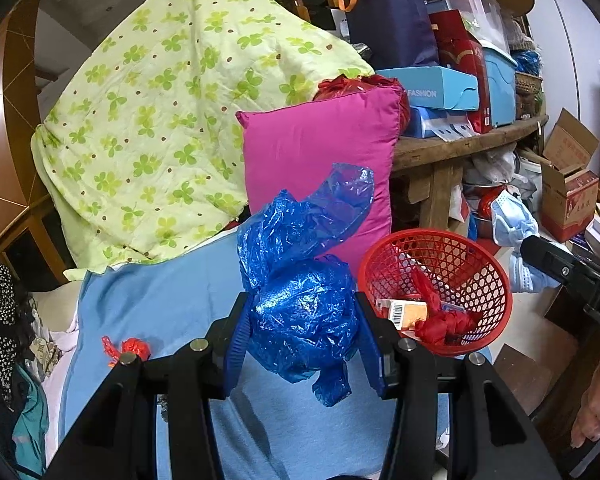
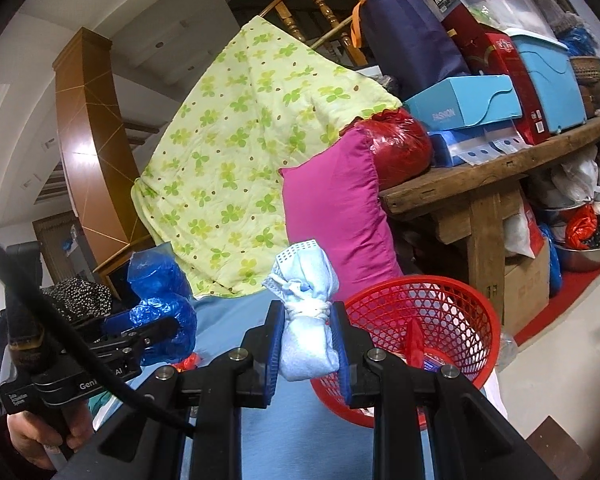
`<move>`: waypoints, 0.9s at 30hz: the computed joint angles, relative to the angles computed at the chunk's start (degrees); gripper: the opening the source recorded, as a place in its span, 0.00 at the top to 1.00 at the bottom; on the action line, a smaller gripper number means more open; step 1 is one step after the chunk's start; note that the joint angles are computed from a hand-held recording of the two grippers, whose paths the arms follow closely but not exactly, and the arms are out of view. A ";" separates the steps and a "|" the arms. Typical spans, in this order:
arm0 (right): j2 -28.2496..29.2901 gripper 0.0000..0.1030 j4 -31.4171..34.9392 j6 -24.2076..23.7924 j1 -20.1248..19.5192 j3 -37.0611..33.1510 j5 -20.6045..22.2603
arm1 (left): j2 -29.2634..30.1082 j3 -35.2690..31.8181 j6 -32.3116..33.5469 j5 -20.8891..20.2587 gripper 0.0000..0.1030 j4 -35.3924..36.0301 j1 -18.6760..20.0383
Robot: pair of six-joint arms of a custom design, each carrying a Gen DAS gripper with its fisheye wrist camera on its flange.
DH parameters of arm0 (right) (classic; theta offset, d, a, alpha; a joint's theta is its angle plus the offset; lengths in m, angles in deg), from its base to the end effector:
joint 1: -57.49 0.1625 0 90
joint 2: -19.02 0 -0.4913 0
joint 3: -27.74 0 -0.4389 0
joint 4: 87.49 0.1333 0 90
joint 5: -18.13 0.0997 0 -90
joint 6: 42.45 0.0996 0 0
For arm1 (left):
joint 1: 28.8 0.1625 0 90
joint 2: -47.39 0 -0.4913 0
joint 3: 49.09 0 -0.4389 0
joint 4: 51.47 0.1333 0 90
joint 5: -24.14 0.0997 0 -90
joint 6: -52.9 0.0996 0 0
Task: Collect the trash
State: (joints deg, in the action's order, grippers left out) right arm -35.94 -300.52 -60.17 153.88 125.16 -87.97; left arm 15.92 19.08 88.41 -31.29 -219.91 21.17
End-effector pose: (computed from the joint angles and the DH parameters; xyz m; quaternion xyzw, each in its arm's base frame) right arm 0.1848 -0.7004 0.3511 0.0692 -0.7576 0.6265 0.1695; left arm -0.4335 -0.8112 0.1619 0.4628 0.7701 -0.3508 0.2640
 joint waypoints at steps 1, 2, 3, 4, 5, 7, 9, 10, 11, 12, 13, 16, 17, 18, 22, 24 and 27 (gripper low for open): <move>-0.11 0.76 0.03 0.19 -0.12 0.11 0.09 | 0.14 -0.08 0.21 0.03 0.50 -0.04 -0.04; -0.13 0.76 0.00 0.26 -0.17 0.14 0.09 | 0.31 -0.22 0.35 0.02 0.50 0.09 -0.08; -0.14 0.76 -0.13 0.29 -0.23 0.16 -0.01 | 0.47 -0.45 0.26 -0.03 0.50 0.44 -0.07; -0.17 0.76 -0.20 0.34 -0.31 0.19 0.01 | 0.62 -0.70 0.18 -0.02 0.50 0.75 -0.09; -0.23 0.76 -0.16 0.50 -0.41 0.21 0.08 | 0.80 -0.88 0.23 -0.01 0.50 0.95 -0.10; -0.25 0.76 -0.35 0.74 -0.47 0.33 -0.09 | 1.09 -1.12 0.43 0.02 0.50 1.12 -0.12; -0.33 0.76 -0.24 1.18 -0.70 0.41 -0.16 | 1.36 -1.46 0.22 -0.02 0.50 1.68 -0.06; -0.36 0.76 -0.10 1.48 -0.74 0.41 -0.17 | 1.50 -1.63 0.19 0.03 0.50 1.84 -0.05; -0.38 0.76 0.02 1.76 -0.84 0.44 -0.16 | 1.72 -1.89 0.22 0.13 0.50 2.07 -0.01; -0.30 0.76 -0.05 1.83 -0.83 0.42 -0.43 | 1.89 -2.07 0.17 0.21 0.50 2.22 -0.01; -0.26 0.76 -0.06 1.87 -0.89 0.40 -0.51 | 2.03 -2.24 0.05 0.26 0.50 2.44 0.00; -0.32 0.76 0.24 2.41 -1.12 0.37 -0.50 | 2.42 -2.69 -0.04 0.41 0.50 2.92 0.06; -0.27 0.76 0.17 2.49 -1.15 0.34 -0.58 | 2.55 -2.83 0.03 0.45 0.50 3.04 0.08; -0.24 0.76 0.19 2.61 -1.16 0.30 -0.65 | 2.68 -3.01 -0.07 0.46 0.50 3.27 0.09; -0.24 0.76 0.24 3.15 -1.51 0.28 -0.62 | 3.02 -3.59 -0.54 0.36 0.50 4.38 0.15; -0.29 0.76 0.37 3.48 -1.64 0.31 -0.55 | 3.26 -3.90 -0.71 0.33 0.50 4.84 0.15; -0.30 0.76 0.56 3.72 -1.85 0.20 -0.59 | 3.68 -4.24 -0.42 0.48 0.50 4.93 0.06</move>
